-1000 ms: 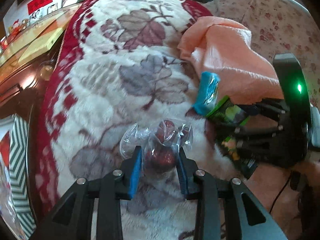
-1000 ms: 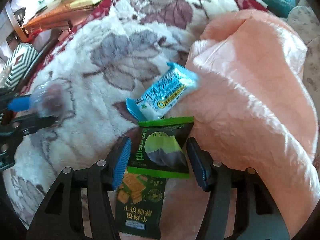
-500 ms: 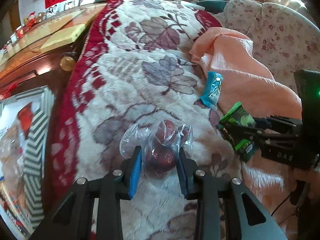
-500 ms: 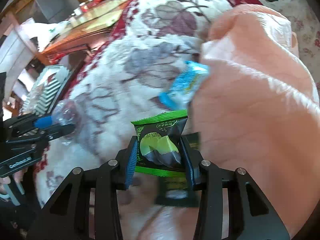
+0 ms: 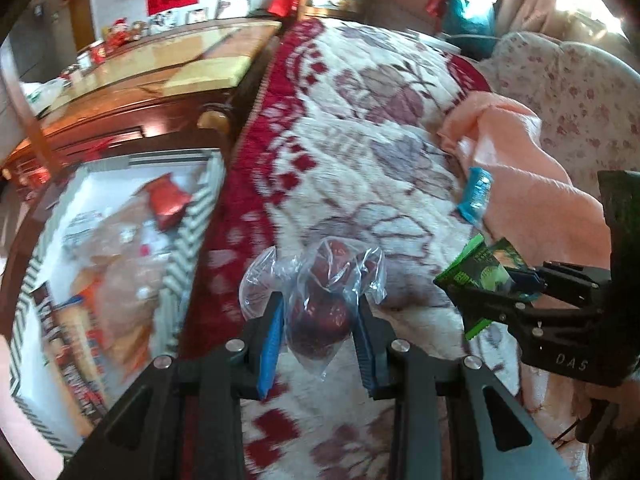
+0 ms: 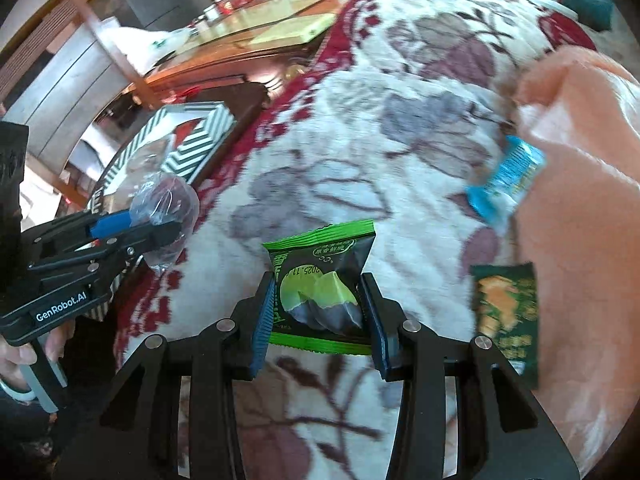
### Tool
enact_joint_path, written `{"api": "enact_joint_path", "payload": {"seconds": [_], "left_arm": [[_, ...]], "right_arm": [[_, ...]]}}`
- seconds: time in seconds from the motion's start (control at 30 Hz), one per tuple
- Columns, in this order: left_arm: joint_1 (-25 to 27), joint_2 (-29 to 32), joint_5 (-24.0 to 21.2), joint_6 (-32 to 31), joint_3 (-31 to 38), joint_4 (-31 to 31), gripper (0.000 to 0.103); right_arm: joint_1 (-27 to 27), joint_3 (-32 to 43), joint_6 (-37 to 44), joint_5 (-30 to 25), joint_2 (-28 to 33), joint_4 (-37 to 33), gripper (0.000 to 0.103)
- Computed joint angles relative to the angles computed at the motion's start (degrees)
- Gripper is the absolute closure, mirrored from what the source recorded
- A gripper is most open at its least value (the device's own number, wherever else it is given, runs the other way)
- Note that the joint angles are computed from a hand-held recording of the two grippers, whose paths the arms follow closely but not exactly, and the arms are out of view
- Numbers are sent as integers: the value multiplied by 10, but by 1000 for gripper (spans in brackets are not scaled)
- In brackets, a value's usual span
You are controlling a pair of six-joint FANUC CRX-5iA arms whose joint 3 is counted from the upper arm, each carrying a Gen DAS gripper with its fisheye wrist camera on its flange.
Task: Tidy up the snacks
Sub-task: 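Carry date bag into box with left tool while right tool carries green packet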
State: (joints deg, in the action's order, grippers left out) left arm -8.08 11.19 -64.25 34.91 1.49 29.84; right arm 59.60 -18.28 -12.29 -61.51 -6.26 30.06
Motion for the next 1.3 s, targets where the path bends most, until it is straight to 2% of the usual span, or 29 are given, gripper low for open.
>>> {"api": "enact_joint_path", "payload": {"seconds": [0.1, 0.5, 0.8, 1.3], "left_arm": [[15, 1, 4, 4, 4, 0, 68], [61, 16, 12, 23, 25, 4, 68], [96, 49, 17, 63, 73, -1, 68], [122, 84, 16, 103, 111, -17, 68]], "right_arm": [[-12, 22, 27, 21, 20, -3, 63], [-41, 130, 147, 40, 102, -38, 63], [-62, 201, 217, 56, 154, -57, 63], [-87, 342, 347, 44, 246, -113, 63]]}}
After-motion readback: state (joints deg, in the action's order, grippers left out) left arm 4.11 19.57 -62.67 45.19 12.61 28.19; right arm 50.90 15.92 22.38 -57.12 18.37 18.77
